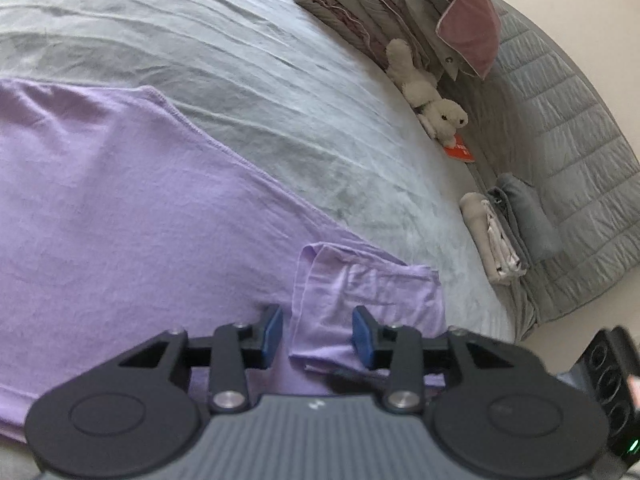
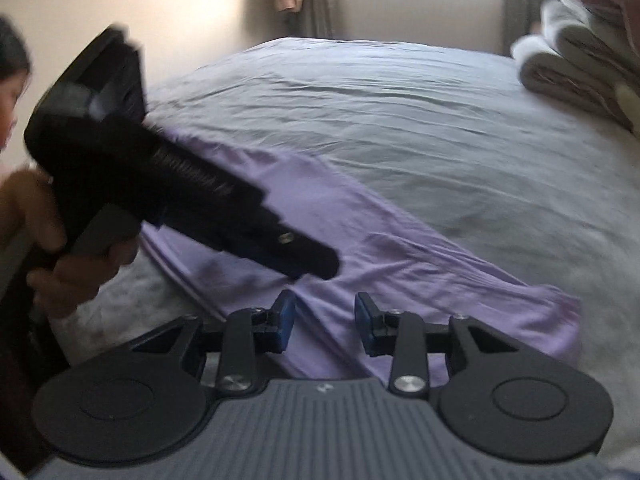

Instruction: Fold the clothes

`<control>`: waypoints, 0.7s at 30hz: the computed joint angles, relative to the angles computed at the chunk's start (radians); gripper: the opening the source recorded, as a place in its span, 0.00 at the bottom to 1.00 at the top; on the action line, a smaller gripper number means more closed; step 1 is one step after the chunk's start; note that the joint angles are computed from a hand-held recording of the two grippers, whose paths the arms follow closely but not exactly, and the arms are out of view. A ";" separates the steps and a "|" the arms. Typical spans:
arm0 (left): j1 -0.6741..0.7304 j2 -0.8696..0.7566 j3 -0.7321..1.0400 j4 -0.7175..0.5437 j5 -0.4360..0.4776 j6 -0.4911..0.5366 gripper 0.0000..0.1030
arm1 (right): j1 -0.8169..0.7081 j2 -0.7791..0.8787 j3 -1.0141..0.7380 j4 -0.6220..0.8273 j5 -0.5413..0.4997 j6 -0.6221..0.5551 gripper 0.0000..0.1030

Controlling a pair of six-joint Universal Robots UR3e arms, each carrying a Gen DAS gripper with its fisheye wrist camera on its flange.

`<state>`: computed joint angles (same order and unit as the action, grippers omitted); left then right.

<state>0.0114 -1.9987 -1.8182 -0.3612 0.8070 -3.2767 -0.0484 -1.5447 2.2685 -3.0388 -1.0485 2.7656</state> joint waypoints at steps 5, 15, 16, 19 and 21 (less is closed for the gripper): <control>0.010 -0.006 0.007 -0.015 -0.020 -0.006 0.42 | 0.067 0.064 -0.004 -0.102 -0.094 -0.026 0.37; 0.012 -0.040 0.039 -0.037 -0.089 -0.035 0.55 | 0.009 0.023 0.052 -0.187 -0.049 0.012 0.05; 0.017 -0.052 0.045 -0.038 -0.118 -0.050 0.55 | -0.010 0.003 0.060 -0.177 -0.019 0.009 0.05; 0.027 -0.091 0.054 -0.030 -0.183 -0.098 0.52 | -0.043 -0.045 0.087 -0.155 0.035 -0.012 0.05; 0.023 -0.126 0.061 0.014 -0.201 -0.156 0.42 | -0.054 -0.062 0.095 -0.150 0.054 -0.019 0.05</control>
<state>0.0345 -2.1244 -1.7569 -0.3477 0.6060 -3.4328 -0.1027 -1.6066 2.3637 -3.1890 -0.9949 2.7470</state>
